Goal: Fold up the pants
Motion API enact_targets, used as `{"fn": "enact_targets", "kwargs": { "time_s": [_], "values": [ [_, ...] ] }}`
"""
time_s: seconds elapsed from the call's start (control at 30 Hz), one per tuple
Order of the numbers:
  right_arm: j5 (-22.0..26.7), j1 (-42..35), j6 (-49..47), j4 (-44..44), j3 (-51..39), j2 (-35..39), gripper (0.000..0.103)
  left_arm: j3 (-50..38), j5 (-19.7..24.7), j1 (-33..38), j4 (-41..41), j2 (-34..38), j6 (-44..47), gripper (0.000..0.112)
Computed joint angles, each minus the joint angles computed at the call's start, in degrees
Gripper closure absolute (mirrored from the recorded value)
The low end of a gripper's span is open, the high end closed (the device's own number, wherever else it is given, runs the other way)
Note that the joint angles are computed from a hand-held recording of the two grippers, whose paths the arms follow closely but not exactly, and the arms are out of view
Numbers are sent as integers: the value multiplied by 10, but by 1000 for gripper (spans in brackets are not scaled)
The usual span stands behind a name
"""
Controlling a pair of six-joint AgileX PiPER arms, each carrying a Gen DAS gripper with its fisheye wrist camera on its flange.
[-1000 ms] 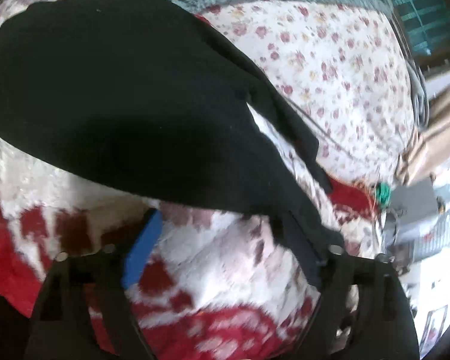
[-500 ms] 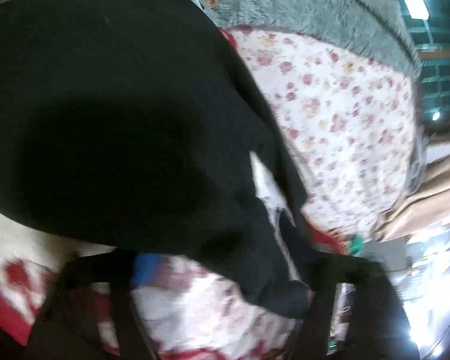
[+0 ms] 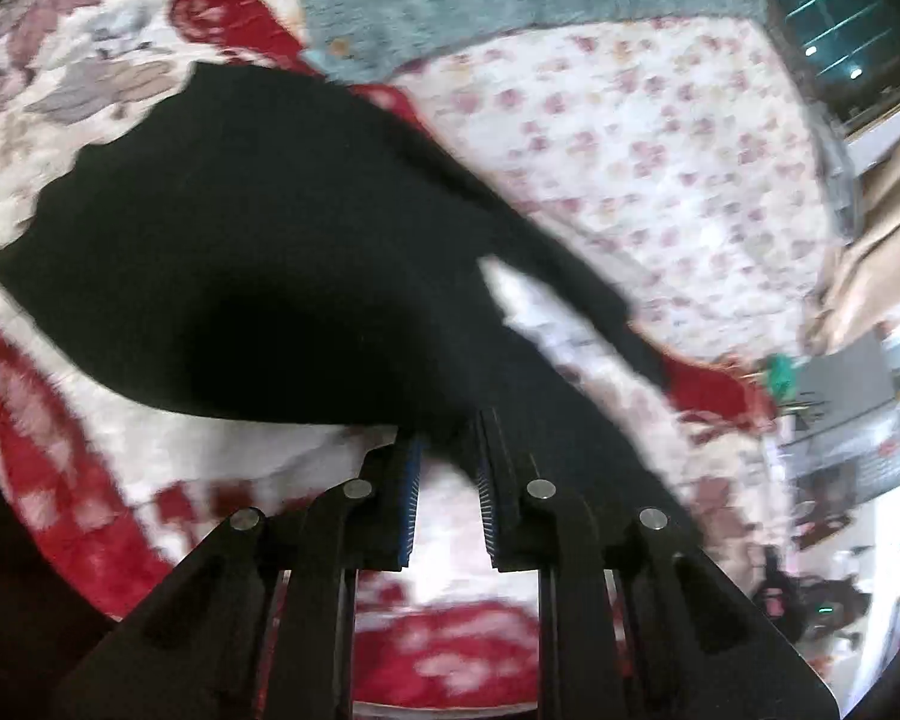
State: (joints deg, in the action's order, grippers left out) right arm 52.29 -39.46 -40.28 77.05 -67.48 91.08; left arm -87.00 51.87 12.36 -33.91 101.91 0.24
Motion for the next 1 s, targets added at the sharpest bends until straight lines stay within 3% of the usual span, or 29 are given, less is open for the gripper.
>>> {"fn": "enact_targets", "kwargs": {
  "time_s": [0.07, 0.13, 0.17, 0.2, 0.4, 0.47, 0.6, 0.63, 0.67, 0.7, 0.73, 0.87, 1.0],
  "values": [
    [0, -4, 26, -31, 0, -2, 98, 21, -20, -3, 32, -4, -15, 96],
    [34, 2, 95, -83, -18, 15, 73, 47, -42, -1, 30, -19, 4, 96],
    [48, 9, 115, -106, -25, 20, 45, 52, -48, -1, 28, -20, 12, 96],
    [65, 21, 119, -125, -28, 23, 40, 56, -53, -3, 32, -24, 16, 96],
    [93, 53, 186, -171, -8, 27, 40, 45, -41, -2, 25, -2, 4, 96],
    [85, 63, 207, -196, -3, 26, 40, 43, -39, -1, 23, 1, -1, 96],
    [37, 70, 189, -157, 19, 41, 41, 46, -47, -2, 23, 5, -2, 96],
    [21, 72, 171, -138, 23, 44, 44, 45, -47, -2, 19, 9, -5, 96],
    [13, 75, 144, -115, 24, 51, 62, 42, -45, 0, 13, 14, -8, 96],
    [28, 76, 97, -69, 18, 73, 88, 39, -43, 0, 5, 21, -11, 96],
    [40, 75, 68, -31, 18, 88, 97, 35, -42, 0, 1, 27, -11, 96],
    [45, 69, -9, 73, 35, 102, 98, 24, -41, -12, 1, 33, -19, 96],
    [73, 32, -25, 76, 40, 66, 99, 43, -39, -22, -9, -2, 16, 96]
  ]
}}
